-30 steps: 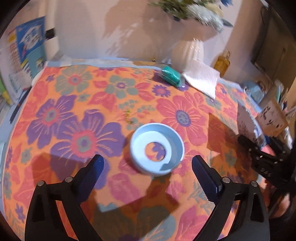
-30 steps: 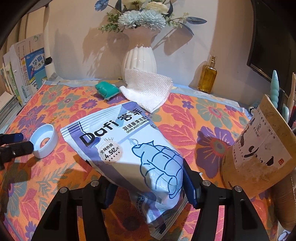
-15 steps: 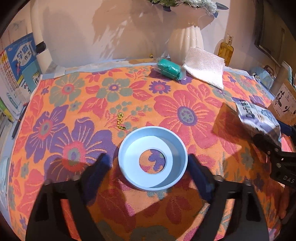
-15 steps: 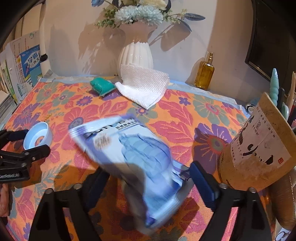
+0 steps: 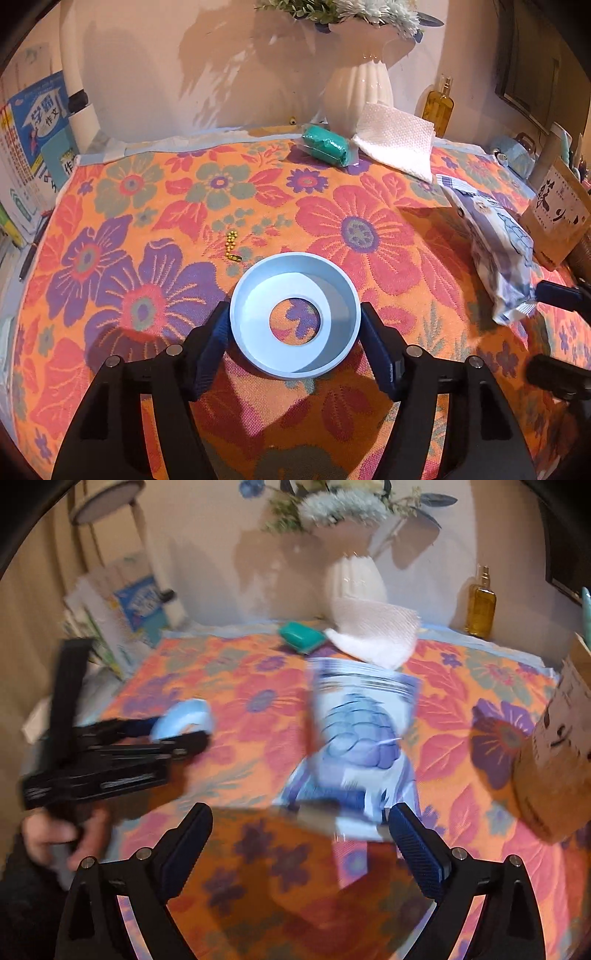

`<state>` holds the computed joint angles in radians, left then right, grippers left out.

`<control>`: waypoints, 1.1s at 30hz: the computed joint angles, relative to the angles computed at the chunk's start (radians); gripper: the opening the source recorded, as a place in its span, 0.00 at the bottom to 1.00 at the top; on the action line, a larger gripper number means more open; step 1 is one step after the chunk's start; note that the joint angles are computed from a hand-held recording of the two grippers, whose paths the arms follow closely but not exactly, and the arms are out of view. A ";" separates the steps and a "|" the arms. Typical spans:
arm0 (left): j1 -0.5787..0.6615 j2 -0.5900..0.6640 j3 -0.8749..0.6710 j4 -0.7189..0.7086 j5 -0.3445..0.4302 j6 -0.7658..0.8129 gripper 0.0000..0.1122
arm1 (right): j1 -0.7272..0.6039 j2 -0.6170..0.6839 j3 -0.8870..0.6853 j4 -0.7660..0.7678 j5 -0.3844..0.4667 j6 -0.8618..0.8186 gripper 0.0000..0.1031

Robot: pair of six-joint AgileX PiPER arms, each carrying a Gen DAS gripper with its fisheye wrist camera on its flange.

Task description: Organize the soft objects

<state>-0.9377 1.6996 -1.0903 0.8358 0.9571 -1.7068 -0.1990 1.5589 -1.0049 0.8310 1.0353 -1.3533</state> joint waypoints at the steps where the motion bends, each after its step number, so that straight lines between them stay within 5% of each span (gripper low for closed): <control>1: -0.001 0.002 -0.002 -0.001 0.001 0.002 0.58 | -0.025 -0.011 0.005 0.021 0.014 0.002 0.94; 6: 0.002 0.002 -0.001 -0.006 -0.001 0.002 0.59 | 0.015 0.035 -0.095 -0.064 -0.059 0.283 0.94; 12: 0.007 0.002 -0.001 -0.010 -0.003 0.008 0.59 | 0.114 0.202 -0.243 -0.100 0.024 0.571 0.94; 17: 0.008 -0.005 0.010 -0.003 -0.017 -0.003 0.59 | 0.231 0.126 -0.133 -0.140 -0.217 0.582 0.94; 18: 0.008 -0.008 0.014 0.000 -0.021 -0.007 0.58 | 0.247 0.111 -0.102 -0.143 -0.270 0.570 0.91; 19: 0.008 -0.012 0.018 0.003 -0.023 -0.011 0.58 | 0.270 0.083 -0.070 -0.177 -0.325 0.587 0.75; 21: 0.000 -0.017 0.024 0.019 -0.020 -0.028 0.57 | 0.270 0.073 -0.061 -0.178 -0.348 0.562 0.59; 28: -0.060 -0.010 -0.005 0.059 0.075 -0.062 0.57 | 0.174 0.005 -0.005 -0.053 -0.244 0.357 0.56; 33: -0.131 -0.023 -0.007 0.066 0.062 -0.120 0.57 | 0.041 -0.069 0.045 -0.054 -0.161 0.274 0.56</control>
<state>-1.0688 1.6762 -1.0976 0.9023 1.0192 -1.8273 -0.1578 1.4895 -0.9603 0.7766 0.8739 -1.0796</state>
